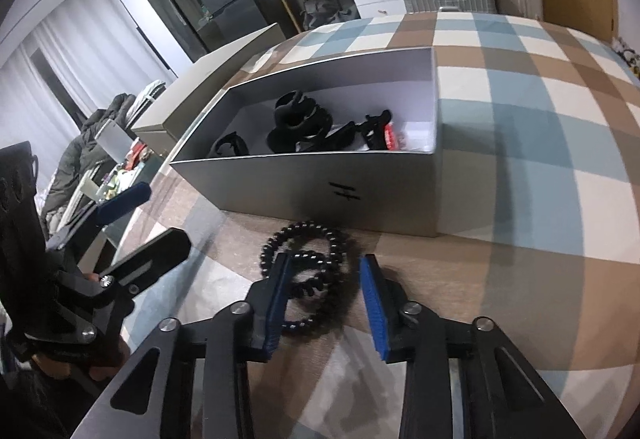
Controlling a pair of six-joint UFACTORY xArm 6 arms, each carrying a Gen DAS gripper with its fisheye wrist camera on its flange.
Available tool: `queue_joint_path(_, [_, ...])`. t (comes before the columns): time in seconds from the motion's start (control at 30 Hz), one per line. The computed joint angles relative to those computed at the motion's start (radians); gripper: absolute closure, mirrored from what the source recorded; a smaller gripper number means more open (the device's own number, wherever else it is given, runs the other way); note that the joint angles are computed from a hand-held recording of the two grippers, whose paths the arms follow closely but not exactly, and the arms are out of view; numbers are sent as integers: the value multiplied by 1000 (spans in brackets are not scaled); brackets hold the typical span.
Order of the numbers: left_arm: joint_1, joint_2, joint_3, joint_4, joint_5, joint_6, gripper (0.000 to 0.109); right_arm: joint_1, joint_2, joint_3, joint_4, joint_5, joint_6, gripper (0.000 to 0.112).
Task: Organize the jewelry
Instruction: 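Close the right gripper on the black spiral hair ties and lift them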
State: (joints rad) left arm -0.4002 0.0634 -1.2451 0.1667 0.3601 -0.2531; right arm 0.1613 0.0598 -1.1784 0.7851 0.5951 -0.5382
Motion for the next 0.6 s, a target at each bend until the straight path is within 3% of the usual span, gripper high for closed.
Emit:
queue_joint_path(0.17, [-1, 3, -2, -1, 5, -1, 7, 7, 8, -1, -14, -19, 38, 93])
queue_joint_path(0.6, [-1, 1, 1, 4, 1, -14, 7, 12, -13, 17, -13, -50, 20, 103])
